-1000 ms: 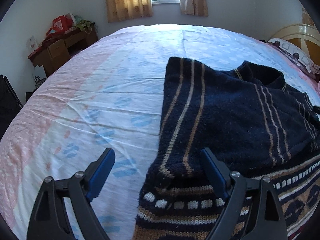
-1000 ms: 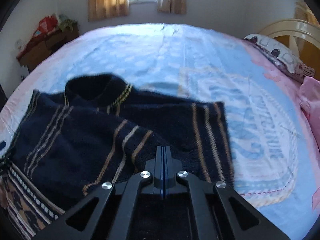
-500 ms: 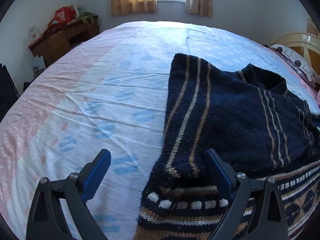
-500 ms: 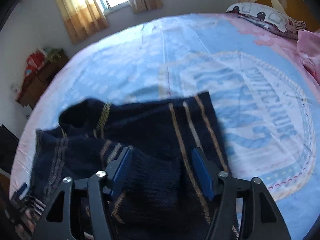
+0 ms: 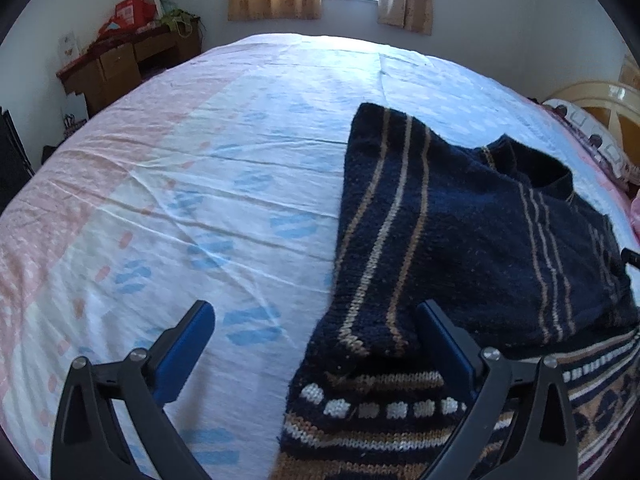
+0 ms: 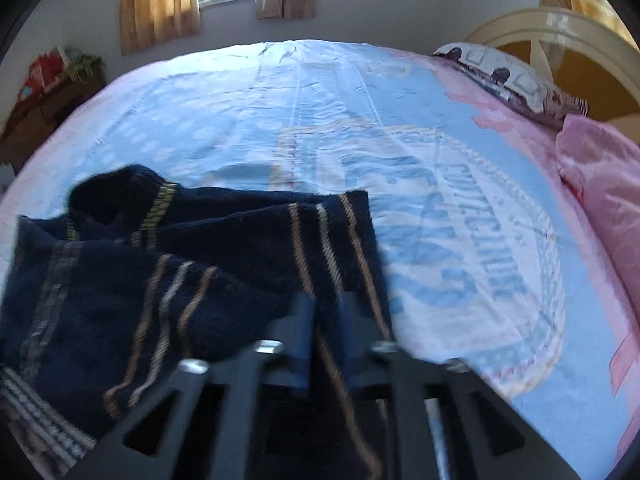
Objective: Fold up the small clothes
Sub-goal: 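Move both open tools back to the patterned hem of the sweater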
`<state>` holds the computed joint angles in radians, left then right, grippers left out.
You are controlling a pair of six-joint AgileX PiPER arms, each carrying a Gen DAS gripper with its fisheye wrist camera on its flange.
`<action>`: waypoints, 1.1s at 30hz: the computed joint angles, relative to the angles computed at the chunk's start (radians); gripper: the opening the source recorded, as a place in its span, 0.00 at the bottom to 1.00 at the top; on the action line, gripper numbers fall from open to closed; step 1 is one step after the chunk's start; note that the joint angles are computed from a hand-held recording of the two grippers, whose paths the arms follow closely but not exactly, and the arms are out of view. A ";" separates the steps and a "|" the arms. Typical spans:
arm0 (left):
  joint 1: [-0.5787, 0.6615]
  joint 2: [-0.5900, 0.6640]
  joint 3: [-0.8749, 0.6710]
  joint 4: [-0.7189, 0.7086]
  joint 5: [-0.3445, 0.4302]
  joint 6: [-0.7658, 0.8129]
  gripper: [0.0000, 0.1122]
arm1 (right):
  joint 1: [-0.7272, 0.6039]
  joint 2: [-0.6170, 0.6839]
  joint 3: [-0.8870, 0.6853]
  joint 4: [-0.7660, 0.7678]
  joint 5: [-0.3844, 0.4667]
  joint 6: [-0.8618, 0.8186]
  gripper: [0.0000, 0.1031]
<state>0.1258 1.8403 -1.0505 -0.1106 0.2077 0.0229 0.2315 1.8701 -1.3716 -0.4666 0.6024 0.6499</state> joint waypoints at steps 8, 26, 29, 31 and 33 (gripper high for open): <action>0.056 -0.209 0.159 -0.303 0.036 0.366 0.91 | 0.071 -0.328 0.284 0.166 -0.064 -0.144 0.59; 0.425 -0.907 0.626 -0.621 0.370 1.049 0.91 | 0.636 -0.884 0.708 -0.124 0.244 0.327 0.60; 0.516 -0.975 0.672 -0.616 0.453 1.104 0.91 | 0.810 -0.935 0.758 -0.178 0.358 0.468 0.60; 0.576 -1.012 0.693 -0.617 0.511 1.141 0.91 | 0.902 -0.962 0.783 -0.191 0.420 0.550 0.60; 0.626 -1.045 0.713 -0.607 0.571 1.164 0.91 | 1.010 -0.991 0.810 -0.210 0.490 0.652 0.60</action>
